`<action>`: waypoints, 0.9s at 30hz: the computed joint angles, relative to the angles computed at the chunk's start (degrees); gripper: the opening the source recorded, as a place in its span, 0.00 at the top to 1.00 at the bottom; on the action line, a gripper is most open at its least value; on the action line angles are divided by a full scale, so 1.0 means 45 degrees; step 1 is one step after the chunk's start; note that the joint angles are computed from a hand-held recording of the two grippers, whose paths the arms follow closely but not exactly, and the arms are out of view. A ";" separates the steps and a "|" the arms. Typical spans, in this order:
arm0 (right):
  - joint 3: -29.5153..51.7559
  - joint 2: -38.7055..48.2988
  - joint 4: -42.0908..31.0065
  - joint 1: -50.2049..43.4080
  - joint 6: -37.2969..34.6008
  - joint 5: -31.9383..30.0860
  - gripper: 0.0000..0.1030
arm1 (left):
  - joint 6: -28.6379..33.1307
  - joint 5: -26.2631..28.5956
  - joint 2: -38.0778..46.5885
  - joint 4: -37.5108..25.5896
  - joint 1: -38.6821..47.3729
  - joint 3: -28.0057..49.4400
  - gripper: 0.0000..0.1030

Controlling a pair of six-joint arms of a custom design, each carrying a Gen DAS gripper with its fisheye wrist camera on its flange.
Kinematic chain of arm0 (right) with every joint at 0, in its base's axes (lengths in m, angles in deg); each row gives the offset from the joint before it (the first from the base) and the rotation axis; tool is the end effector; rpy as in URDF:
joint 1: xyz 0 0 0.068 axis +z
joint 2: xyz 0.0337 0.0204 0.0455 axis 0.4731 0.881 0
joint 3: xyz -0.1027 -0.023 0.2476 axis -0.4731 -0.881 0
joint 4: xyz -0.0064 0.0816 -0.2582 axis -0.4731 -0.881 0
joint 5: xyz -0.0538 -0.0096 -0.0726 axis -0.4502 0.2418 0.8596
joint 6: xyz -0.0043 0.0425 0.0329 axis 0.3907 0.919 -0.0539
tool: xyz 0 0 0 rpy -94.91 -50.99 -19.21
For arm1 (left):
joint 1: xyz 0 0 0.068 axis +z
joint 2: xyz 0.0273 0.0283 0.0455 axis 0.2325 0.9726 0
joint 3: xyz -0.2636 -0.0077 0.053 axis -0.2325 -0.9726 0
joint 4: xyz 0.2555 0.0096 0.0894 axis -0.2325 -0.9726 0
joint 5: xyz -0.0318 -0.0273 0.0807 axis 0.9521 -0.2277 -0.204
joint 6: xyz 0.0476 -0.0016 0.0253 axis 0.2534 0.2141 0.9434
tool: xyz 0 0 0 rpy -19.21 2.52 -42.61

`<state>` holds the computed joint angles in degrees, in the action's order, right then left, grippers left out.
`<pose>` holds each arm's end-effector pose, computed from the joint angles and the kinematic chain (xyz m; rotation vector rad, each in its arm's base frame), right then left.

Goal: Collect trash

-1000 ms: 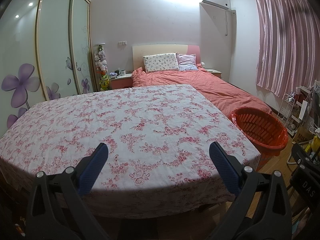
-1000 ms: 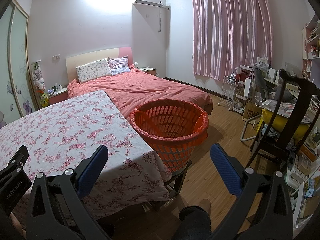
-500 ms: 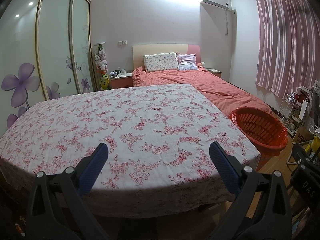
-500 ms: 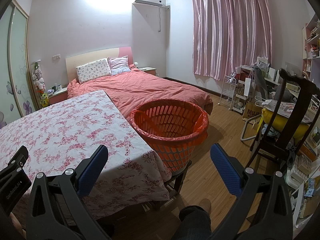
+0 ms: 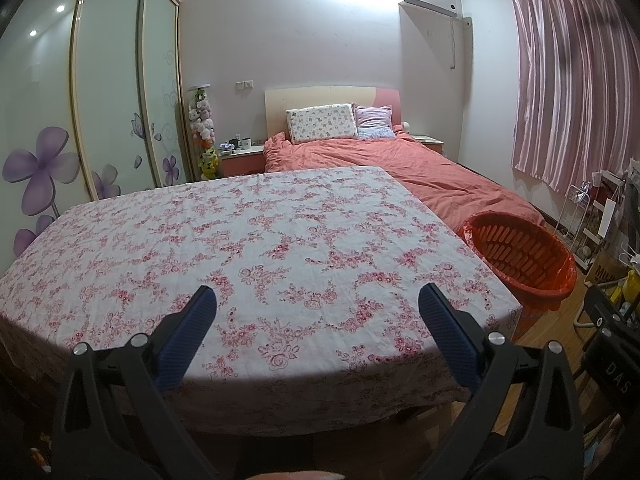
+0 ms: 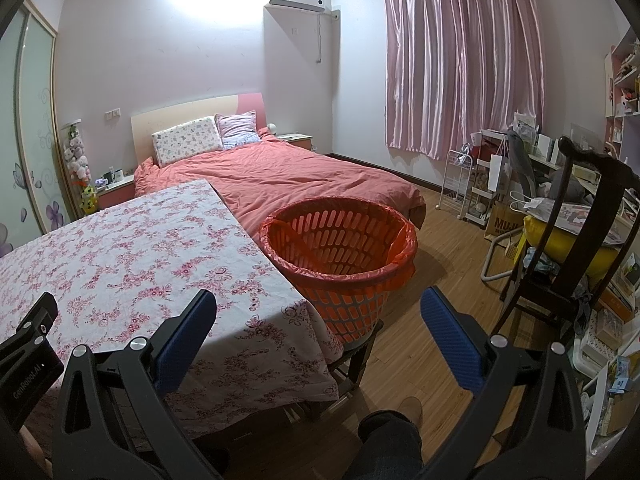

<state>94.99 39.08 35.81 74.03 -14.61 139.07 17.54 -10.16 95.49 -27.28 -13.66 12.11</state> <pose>0.2677 0.2334 0.0949 0.4749 2.0272 -0.2245 0.2774 -0.1248 0.0707 0.0007 2.0759 0.0546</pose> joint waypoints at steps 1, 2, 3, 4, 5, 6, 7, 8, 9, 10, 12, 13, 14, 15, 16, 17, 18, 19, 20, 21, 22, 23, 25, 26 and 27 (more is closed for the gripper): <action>0.0003 -0.0010 -0.0017 0.0004 0.0003 0.0003 0.02 | -0.0001 0.0001 0.0017 -0.0008 -0.0001 0.0021 0.04; -0.0009 0.0005 0.0028 -0.0009 -0.0019 -0.0003 0.02 | 0.0014 0.0033 0.0023 -0.0018 0.0019 0.0044 0.04; -0.0014 0.0014 0.0052 -0.0019 -0.0032 -0.0009 0.02 | 0.0000 0.0009 0.0021 0.0010 -0.0008 0.0005 0.04; -0.0020 0.0012 0.0062 -0.0022 -0.0037 -0.0012 0.02 | 0.0006 0.0017 0.0018 -0.0015 0.0006 0.0026 0.04; -0.0019 0.0000 0.0041 -0.0017 -0.0025 -0.0012 0.02 | 0.0009 0.0028 0.0016 -0.0034 0.0021 0.0049 0.04; -0.0016 -0.0015 0.0013 -0.0011 -0.0012 -0.0012 0.02 | 0.0009 0.0028 0.0016 -0.0034 0.0021 0.0049 0.04; -0.0011 -0.0026 -0.0014 -0.0003 0.0002 -0.0006 0.02 | 0.0009 0.0028 0.0016 -0.0034 0.0021 0.0049 0.04; -0.0018 -0.0008 0.0029 -0.0015 -0.0021 -0.0008 0.02 | 0.0007 0.0027 0.0012 -0.0054 0.0024 0.0056 0.04; -0.0025 0.0000 0.0057 -0.0025 -0.0039 -0.0016 0.02 | -0.0010 0.0012 0.0031 -0.0078 0.0013 0.0077 0.04; -0.0017 -0.0026 0.0002 -0.0009 -0.0018 -0.0011 0.02 | -0.0024 0.0007 0.0051 -0.0083 0.0007 0.0084 0.04; -0.0031 -0.0007 0.0058 -0.0026 -0.0044 -0.0017 0.02 | -0.0020 0.0005 0.0052 -0.0088 0.0009 0.0090 0.04; -0.0031 -0.0007 0.0058 -0.0026 -0.0044 -0.0017 0.02 | -0.0017 0.0015 0.0079 -0.0081 0.0020 0.0100 0.04; -0.0032 -0.0019 0.0043 -0.0023 -0.0035 -0.0016 0.02 | -0.0029 0.0000 0.0077 -0.0056 0.0003 0.0066 0.04; -0.0030 -0.0030 0.0023 -0.0017 -0.0024 -0.0015 0.02 | -0.0043 -0.0017 0.0072 -0.0032 -0.0017 0.0027 0.04; -0.0031 -0.0010 0.0054 -0.0029 -0.0041 -0.0025 0.02 | -0.0052 -0.0034 0.0074 -0.0029 -0.0028 0.0018 0.04; -0.0023 -0.0043 -0.0013 -0.0012 -0.0013 -0.0020 0.02 | -0.0016 0.0004 0.0081 -0.0103 0.0032 0.0121 0.04; -0.0029 -0.0015 0.0044 -0.0027 -0.0038 -0.0022 0.02 | -0.0023 0.0017 0.0090 -0.0066 0.0040 0.0091 0.04; -0.0031 -0.0013 0.0050 -0.0030 -0.0038 -0.0023 0.02 | -0.0027 0.0017 0.0092 -0.0047 0.0037 0.0069 0.04; -0.0031 -0.0052 -0.0020 -0.0010 0.0002 -0.0018 0.02 | -0.0014 0.0006 0.0096 -0.0066 0.0043 0.0094 0.04; -0.0034 -0.0019 0.0050 -0.0030 -0.0036 -0.0027 0.02 | -0.0033 -0.0028 0.0093 -0.0039 0.0018 0.0051 0.04; -0.0027 -0.0053 -0.0022 -0.0009 -0.0001 -0.0020 0.02 | -0.0024 0.0000 0.0102 -0.0051 0.0039 0.0074 0.04; -0.0033 -0.0035 0.0023 -0.0023 -0.0028 -0.0022 0.02 | -0.0009 0.0020 0.0109 -0.0066 0.0055 0.0096 0.04; -0.0041 -0.0025 0.0060 -0.0035 -0.0052 -0.0026 0.02 | -0.0018 0.0009 0.0101 -0.0057 0.0046 0.0073 0.04; -0.0041 -0.0039 0.0038 -0.0030 -0.0043 -0.0025 0.02 | -0.0014 0.0017 0.0104 -0.0082 0.0056 0.0103 0.04; -0.0042 -0.0032 0.0051 -0.0035 -0.0046 -0.0027 0.02 | -0.0016 0.0020 0.0101 -0.0081 0.0056 0.0098 0.04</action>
<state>94.80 38.93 36.04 73.87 -14.82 138.95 17.47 -10.07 95.94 -27.64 -13.41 12.55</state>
